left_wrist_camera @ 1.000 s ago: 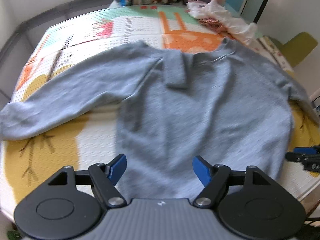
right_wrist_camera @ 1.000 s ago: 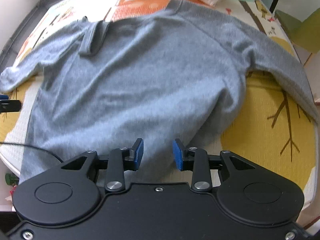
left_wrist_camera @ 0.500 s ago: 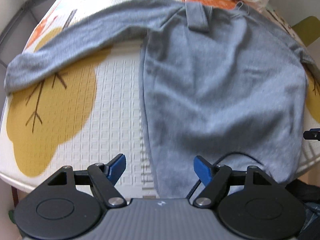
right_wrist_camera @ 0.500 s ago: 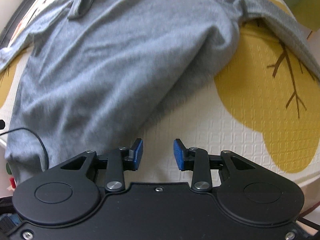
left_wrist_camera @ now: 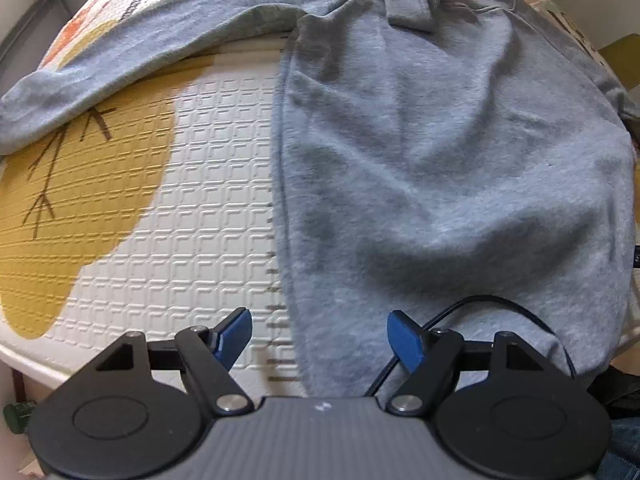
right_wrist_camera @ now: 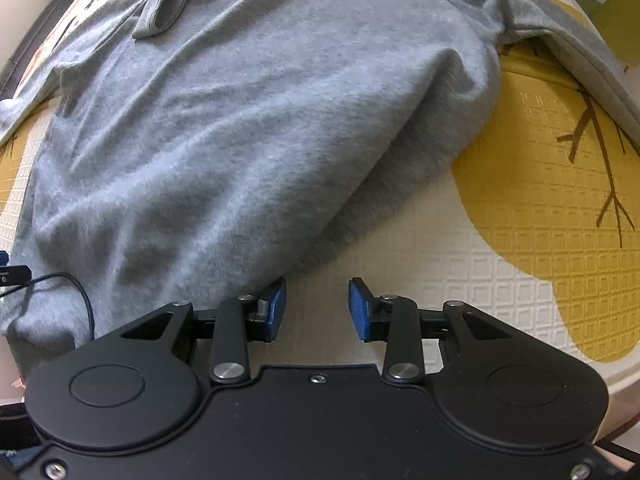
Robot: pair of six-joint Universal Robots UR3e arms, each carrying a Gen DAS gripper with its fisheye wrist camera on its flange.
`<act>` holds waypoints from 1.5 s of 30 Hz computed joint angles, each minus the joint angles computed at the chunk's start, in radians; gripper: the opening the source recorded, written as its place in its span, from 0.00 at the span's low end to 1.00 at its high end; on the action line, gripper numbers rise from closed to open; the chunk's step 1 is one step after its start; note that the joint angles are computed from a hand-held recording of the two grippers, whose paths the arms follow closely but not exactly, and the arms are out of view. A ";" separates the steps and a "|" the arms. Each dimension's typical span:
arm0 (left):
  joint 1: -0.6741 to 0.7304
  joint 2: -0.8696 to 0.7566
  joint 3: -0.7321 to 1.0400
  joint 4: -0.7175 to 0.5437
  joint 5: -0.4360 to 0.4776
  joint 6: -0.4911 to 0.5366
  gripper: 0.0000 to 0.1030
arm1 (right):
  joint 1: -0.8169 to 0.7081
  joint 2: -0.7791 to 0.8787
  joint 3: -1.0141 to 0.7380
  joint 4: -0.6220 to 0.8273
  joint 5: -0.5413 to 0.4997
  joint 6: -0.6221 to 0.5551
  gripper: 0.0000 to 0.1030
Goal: Fold clothes
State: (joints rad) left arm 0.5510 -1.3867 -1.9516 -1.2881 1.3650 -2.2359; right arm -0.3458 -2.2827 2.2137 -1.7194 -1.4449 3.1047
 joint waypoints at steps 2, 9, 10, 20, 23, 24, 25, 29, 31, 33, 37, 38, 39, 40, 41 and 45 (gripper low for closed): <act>-0.017 -0.009 -0.004 0.015 0.007 -0.012 0.74 | 0.039 0.038 -0.002 -0.042 -0.016 0.033 0.32; -0.045 -0.022 -0.013 0.037 0.004 -0.022 0.75 | 0.082 0.098 -0.009 -0.119 0.005 0.092 0.32; -0.046 -0.022 -0.012 0.034 0.001 -0.022 0.74 | 0.070 0.092 -0.008 -0.116 0.018 0.091 0.32; -0.038 -0.022 0.028 -0.036 -0.027 -0.027 0.58 | -0.103 -0.052 -0.012 0.058 0.136 -0.007 0.32; -0.048 -0.021 0.037 -0.041 -0.024 -0.034 0.48 | -0.111 -0.053 -0.020 0.067 0.152 -0.021 0.32; -0.053 -0.021 0.037 -0.034 -0.021 -0.040 0.41 | -0.106 -0.043 -0.020 0.057 0.153 -0.015 0.32; -0.055 -0.027 0.044 -0.034 -0.024 -0.041 0.30 | -0.100 -0.031 -0.019 0.046 0.153 -0.008 0.32; -0.060 -0.054 0.082 -0.052 -0.036 -0.058 0.14 | -0.069 0.017 -0.016 0.000 0.151 0.030 0.32; -0.067 -0.060 0.088 -0.046 -0.028 -0.068 0.11 | -0.054 0.036 -0.017 -0.017 0.150 0.043 0.32; -0.070 -0.064 0.091 -0.038 -0.023 -0.083 0.10 | -0.049 0.053 -0.018 -0.028 0.158 0.054 0.32; -0.085 -0.076 0.092 -0.010 -0.008 -0.098 0.10 | -0.039 0.095 -0.016 -0.046 0.164 0.075 0.32; -0.088 -0.075 0.091 -0.009 -0.004 -0.102 0.10 | -0.032 0.108 -0.014 -0.054 0.159 0.085 0.32; -0.091 -0.073 0.090 -0.008 -0.001 -0.106 0.10 | -0.025 0.121 -0.012 -0.061 0.153 0.094 0.32; -0.092 -0.070 0.087 -0.007 0.001 -0.105 0.10 | -0.019 0.134 -0.010 -0.069 0.148 0.103 0.32; -0.093 -0.066 0.084 -0.006 0.003 -0.104 0.10 | -0.021 0.125 0.000 -0.079 0.150 0.107 0.32; -0.103 -0.058 0.081 -0.002 0.009 -0.101 0.10 | 0.002 0.122 0.005 -0.099 0.112 0.128 0.06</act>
